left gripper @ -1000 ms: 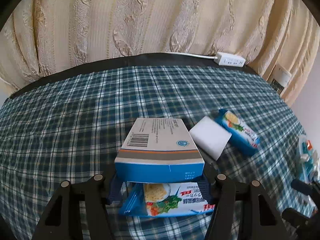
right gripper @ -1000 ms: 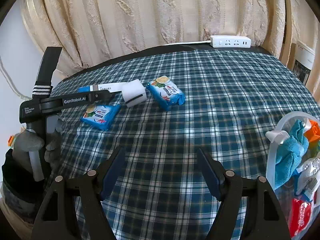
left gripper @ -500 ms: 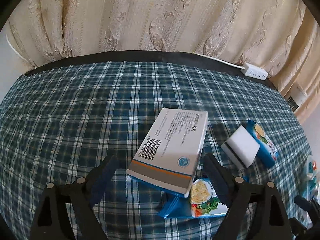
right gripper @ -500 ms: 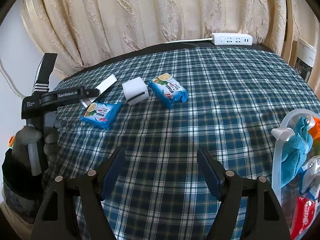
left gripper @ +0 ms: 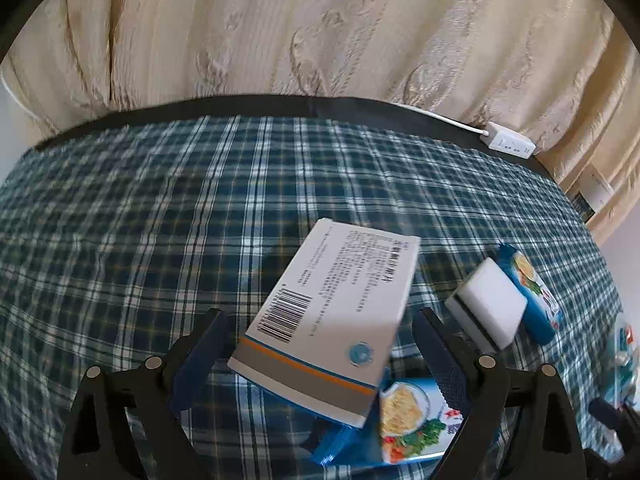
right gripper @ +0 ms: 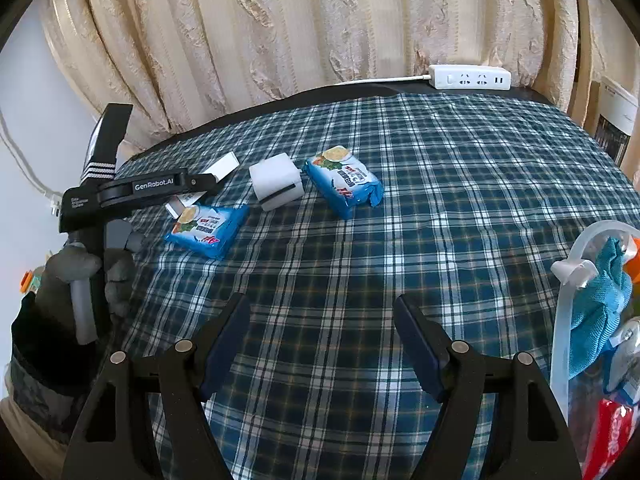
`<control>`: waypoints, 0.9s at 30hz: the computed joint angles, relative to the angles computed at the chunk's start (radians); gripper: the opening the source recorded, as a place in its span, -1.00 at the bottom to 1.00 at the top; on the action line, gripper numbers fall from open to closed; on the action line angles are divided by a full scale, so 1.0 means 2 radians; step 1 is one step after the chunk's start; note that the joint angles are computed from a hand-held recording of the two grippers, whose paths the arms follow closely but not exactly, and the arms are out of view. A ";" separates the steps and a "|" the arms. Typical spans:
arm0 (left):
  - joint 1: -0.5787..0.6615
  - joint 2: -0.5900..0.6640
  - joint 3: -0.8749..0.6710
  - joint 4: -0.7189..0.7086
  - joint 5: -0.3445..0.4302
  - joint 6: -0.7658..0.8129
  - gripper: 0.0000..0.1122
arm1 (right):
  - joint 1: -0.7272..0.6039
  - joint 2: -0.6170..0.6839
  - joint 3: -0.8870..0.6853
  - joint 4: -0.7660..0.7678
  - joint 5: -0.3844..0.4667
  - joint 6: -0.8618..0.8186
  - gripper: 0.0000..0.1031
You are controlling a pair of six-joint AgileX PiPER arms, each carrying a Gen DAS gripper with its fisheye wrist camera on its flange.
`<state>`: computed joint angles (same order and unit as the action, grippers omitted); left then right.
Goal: Organize objects
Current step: 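Lift the white medicine box off the biscuit packet with the left gripper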
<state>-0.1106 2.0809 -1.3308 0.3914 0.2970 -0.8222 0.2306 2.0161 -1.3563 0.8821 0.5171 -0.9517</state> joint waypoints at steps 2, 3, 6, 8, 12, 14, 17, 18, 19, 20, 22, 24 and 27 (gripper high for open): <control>0.007 0.004 -0.001 -0.028 -0.006 0.027 0.70 | 0.001 0.003 -0.003 -0.002 0.002 0.002 0.46; 0.007 0.005 -0.001 -0.021 -0.007 0.023 0.70 | 0.002 0.004 -0.004 -0.004 0.002 0.004 0.46; 0.003 0.007 -0.003 0.000 -0.005 0.008 0.53 | 0.005 0.007 -0.009 -0.011 0.002 0.013 0.46; 0.000 0.008 -0.007 0.018 0.001 -0.003 0.39 | 0.008 0.008 -0.010 -0.015 0.001 0.016 0.46; 0.001 0.005 -0.004 0.032 0.001 -0.015 0.19 | 0.017 0.007 -0.013 -0.030 -0.001 0.027 0.46; -0.001 -0.001 0.004 0.078 0.003 -0.063 0.18 | 0.023 0.006 -0.015 -0.039 -0.003 0.033 0.46; -0.007 -0.008 0.009 0.136 0.021 -0.122 0.18 | 0.034 0.007 -0.022 -0.059 -0.004 0.045 0.46; -0.008 -0.009 0.012 0.148 0.025 -0.133 0.18 | 0.037 0.007 -0.025 -0.065 -0.003 0.049 0.46; -0.009 -0.010 0.013 0.157 0.028 -0.143 0.18 | 0.040 0.009 -0.031 -0.070 0.001 0.051 0.46; -0.010 -0.013 0.016 0.167 0.034 -0.152 0.18 | 0.043 0.011 -0.035 -0.075 0.003 0.056 0.46; -0.014 -0.016 0.020 0.188 0.045 -0.173 0.18 | 0.050 0.016 -0.048 -0.083 0.009 0.063 0.46; -0.015 -0.020 0.024 0.197 0.051 -0.182 0.18 | 0.059 0.023 -0.063 -0.088 0.014 0.062 0.46; -0.016 -0.022 0.028 0.200 0.054 -0.188 0.18 | 0.070 0.042 -0.093 -0.094 0.030 0.061 0.46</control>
